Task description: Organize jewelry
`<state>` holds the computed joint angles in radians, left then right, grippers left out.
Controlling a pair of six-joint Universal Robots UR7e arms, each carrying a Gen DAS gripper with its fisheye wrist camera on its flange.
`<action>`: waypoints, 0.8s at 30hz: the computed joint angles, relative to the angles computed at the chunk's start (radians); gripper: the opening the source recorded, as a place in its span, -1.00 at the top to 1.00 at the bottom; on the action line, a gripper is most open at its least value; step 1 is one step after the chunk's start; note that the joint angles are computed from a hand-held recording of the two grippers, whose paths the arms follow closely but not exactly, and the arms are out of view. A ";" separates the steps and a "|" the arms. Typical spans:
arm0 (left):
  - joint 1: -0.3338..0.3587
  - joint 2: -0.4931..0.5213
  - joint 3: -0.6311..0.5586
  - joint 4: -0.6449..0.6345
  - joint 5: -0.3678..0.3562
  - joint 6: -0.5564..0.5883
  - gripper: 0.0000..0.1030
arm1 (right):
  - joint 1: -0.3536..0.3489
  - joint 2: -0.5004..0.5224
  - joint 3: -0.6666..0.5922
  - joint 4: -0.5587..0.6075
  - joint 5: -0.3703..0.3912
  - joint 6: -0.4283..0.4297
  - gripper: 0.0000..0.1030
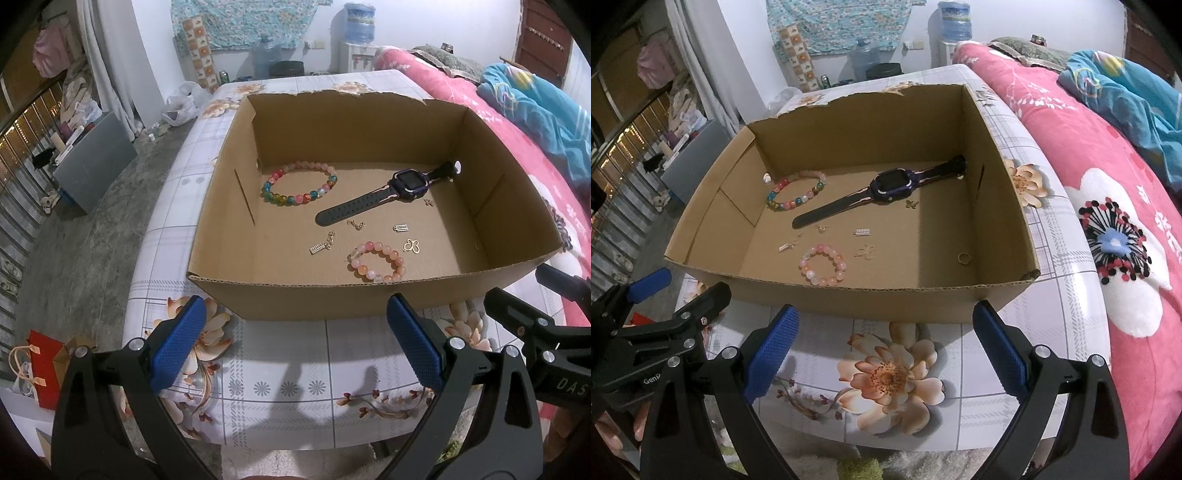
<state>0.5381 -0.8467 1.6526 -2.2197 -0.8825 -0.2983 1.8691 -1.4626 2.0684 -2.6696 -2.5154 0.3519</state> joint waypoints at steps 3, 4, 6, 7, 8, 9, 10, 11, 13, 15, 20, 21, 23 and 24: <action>0.000 0.000 -0.001 0.002 -0.001 -0.001 -0.84 | 0.000 0.000 0.000 0.002 0.001 0.001 -0.80; 0.000 0.001 -0.002 0.004 -0.001 -0.001 -0.84 | 0.000 0.000 0.000 0.002 0.001 0.001 -0.80; 0.001 0.001 -0.001 0.004 -0.005 -0.001 -0.84 | -0.001 -0.002 0.000 0.004 0.000 0.001 -0.80; 0.001 0.000 0.000 0.004 -0.006 -0.001 -0.84 | 0.000 -0.002 0.001 0.004 0.000 0.002 -0.80; 0.001 0.000 0.000 0.003 -0.005 0.000 -0.84 | -0.001 -0.003 0.003 0.004 0.000 0.004 -0.80; 0.001 0.000 0.000 0.004 -0.005 0.001 -0.84 | -0.001 -0.004 0.003 0.004 0.000 0.005 -0.80; 0.001 0.000 0.000 0.004 -0.005 0.001 -0.84 | -0.001 -0.005 0.005 0.004 -0.001 0.006 -0.80; 0.001 -0.001 0.001 0.004 -0.006 0.000 -0.84 | -0.001 -0.005 0.005 0.004 -0.001 0.005 -0.80; 0.001 0.000 0.001 0.003 -0.005 0.001 -0.84 | -0.001 -0.005 0.004 0.005 0.000 0.006 -0.80; 0.001 0.000 0.000 0.005 -0.005 0.000 -0.84 | -0.001 -0.007 0.006 0.006 0.001 0.007 -0.80; 0.001 0.000 0.000 0.004 -0.005 0.000 -0.84 | -0.001 -0.006 0.006 0.007 0.000 0.008 -0.80; 0.001 0.000 0.000 0.004 -0.005 0.000 -0.84 | -0.001 -0.006 0.006 0.006 0.001 0.008 -0.80; 0.001 0.000 0.000 0.005 -0.005 0.000 -0.84 | 0.000 -0.007 0.007 0.006 0.001 0.009 -0.80; 0.001 0.000 0.000 0.005 -0.005 -0.002 -0.84 | 0.000 -0.006 0.006 0.006 0.000 0.008 -0.80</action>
<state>0.5389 -0.8465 1.6528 -2.2142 -0.8878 -0.2999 1.8688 -1.4686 2.0741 -2.6635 -2.5155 0.3598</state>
